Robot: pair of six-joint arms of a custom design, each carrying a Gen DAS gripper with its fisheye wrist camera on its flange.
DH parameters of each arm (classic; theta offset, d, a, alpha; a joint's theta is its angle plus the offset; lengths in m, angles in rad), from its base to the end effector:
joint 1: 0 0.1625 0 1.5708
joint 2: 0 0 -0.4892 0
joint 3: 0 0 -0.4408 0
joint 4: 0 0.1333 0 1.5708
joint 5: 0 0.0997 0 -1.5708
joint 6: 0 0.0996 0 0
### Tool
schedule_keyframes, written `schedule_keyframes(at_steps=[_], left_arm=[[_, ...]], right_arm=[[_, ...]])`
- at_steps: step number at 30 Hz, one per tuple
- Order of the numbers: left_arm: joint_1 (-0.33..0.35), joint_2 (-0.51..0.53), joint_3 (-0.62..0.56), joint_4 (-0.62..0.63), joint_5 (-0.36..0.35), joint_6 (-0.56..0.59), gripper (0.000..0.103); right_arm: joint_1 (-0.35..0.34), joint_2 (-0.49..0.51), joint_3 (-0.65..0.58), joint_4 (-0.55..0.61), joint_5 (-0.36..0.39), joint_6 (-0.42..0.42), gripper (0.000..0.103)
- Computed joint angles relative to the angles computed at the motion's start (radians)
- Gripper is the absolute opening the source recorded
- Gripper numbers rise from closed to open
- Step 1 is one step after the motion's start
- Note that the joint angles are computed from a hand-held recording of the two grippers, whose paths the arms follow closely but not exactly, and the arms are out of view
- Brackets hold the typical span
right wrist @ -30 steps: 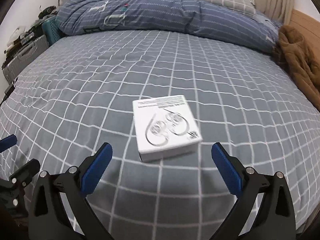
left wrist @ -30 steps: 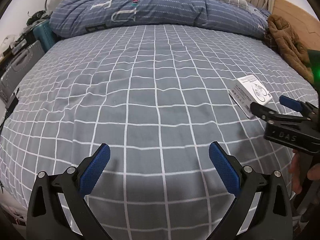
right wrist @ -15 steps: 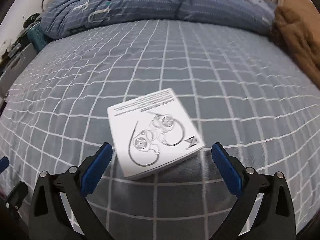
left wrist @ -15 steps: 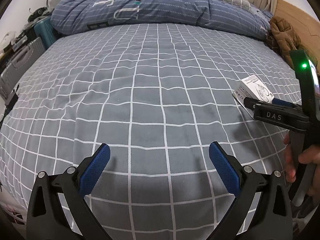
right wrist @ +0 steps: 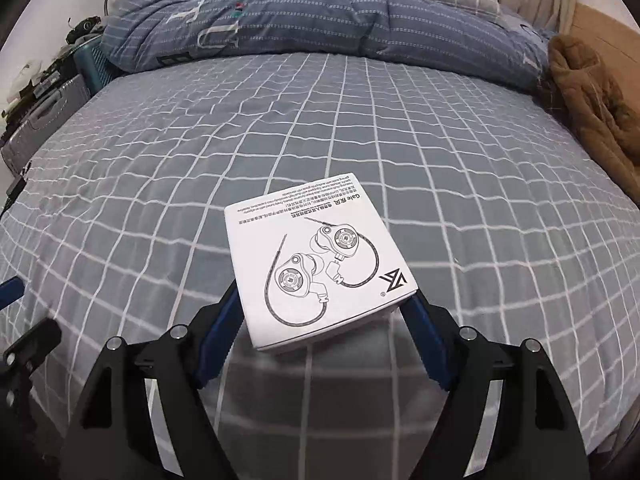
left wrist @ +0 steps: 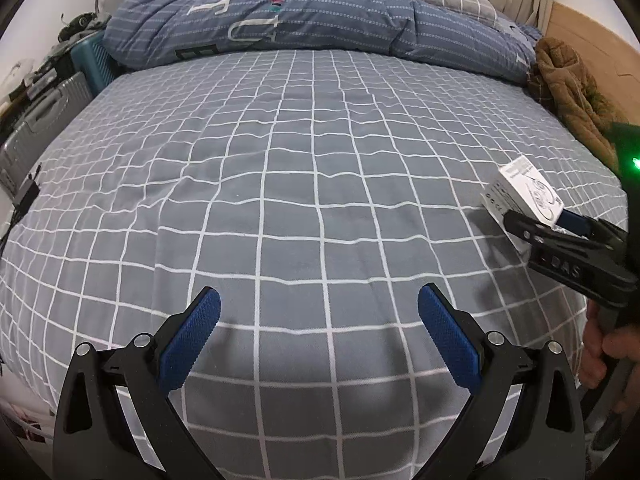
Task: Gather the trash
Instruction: 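Grasp the white earphone box with the right tool, then carry the earphone box with the right tool over the bin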
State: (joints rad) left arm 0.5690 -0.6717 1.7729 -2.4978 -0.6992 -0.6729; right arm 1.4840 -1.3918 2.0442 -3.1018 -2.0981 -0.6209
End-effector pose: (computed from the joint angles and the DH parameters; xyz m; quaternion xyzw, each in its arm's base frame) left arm -0.4511 -0.5372 -0.0066 0.1841 0.8849 -0.2596 0.3401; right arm 0.0337 -0.5723 0.3981 0.1237 -0.8721 0.3034 0.3635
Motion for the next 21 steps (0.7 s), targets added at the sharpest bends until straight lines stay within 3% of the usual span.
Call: schedule_keyframes(at_steps=[21], left_arm=[[-0.109,-0.053,0.116,0.032,-0.046,-0.151,0.097]], right_arm=[[0.017,-0.29,0.258,0.014,0.015,0.005,0.074]])
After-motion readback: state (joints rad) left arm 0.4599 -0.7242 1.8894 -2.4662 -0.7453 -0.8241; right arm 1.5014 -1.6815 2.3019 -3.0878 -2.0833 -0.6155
